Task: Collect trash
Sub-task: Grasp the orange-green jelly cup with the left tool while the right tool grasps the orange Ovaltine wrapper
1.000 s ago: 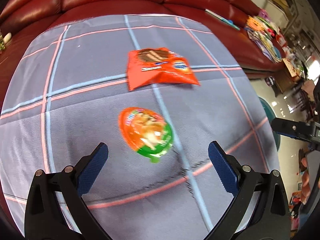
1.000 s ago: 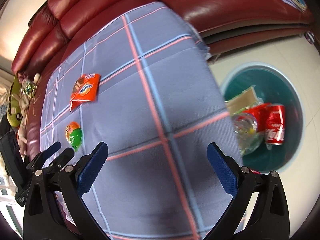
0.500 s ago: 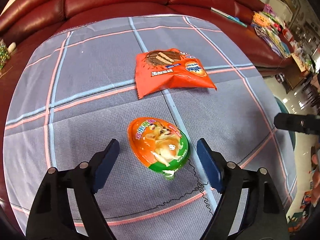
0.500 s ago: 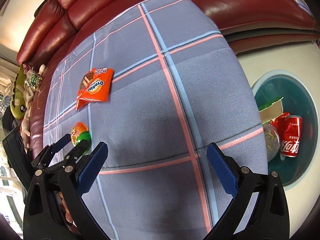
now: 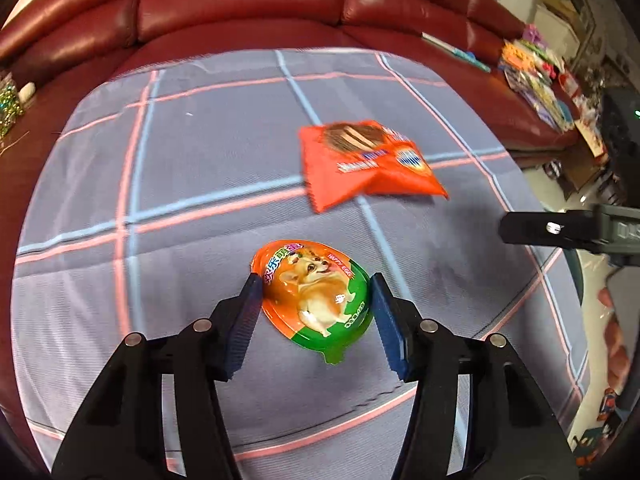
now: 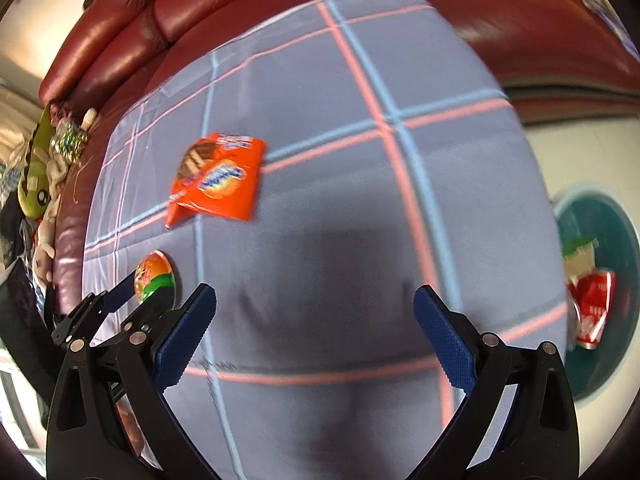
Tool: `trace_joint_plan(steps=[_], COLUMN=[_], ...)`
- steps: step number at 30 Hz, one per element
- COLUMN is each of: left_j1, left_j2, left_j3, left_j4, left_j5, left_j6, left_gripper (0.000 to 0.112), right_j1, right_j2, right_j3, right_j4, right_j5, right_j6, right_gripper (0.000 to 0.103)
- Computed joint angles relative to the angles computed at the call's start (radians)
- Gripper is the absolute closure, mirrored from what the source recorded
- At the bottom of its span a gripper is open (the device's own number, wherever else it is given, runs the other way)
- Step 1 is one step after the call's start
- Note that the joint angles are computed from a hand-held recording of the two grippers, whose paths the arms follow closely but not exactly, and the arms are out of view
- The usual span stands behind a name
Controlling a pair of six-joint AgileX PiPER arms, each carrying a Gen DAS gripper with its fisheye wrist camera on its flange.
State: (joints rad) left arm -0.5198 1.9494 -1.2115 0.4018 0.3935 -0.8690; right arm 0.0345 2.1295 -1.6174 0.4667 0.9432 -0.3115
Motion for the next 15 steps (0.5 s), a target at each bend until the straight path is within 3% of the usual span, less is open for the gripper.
trace_joint_plan(steps=[9, 15], left_j1=[0.116, 0.179], left_j2=[-0.126, -0.131], left_j3=[0.139, 0.153], left_j4=[-0.047, -0.209], left_j5=[-0.059, -0.093], left_j6=[0.063, 0.236], left_gripper=[0.060, 0.060], right_j1=[0.150, 0.214], right_j2=[0.239, 0.360], right_j3=[-0.417, -0.632], right_j4=[-0.090, -0.175], right_j5=[0.125, 0.192], right_j6=[0.145, 0.228], right_gripper=[0.004, 0.003])
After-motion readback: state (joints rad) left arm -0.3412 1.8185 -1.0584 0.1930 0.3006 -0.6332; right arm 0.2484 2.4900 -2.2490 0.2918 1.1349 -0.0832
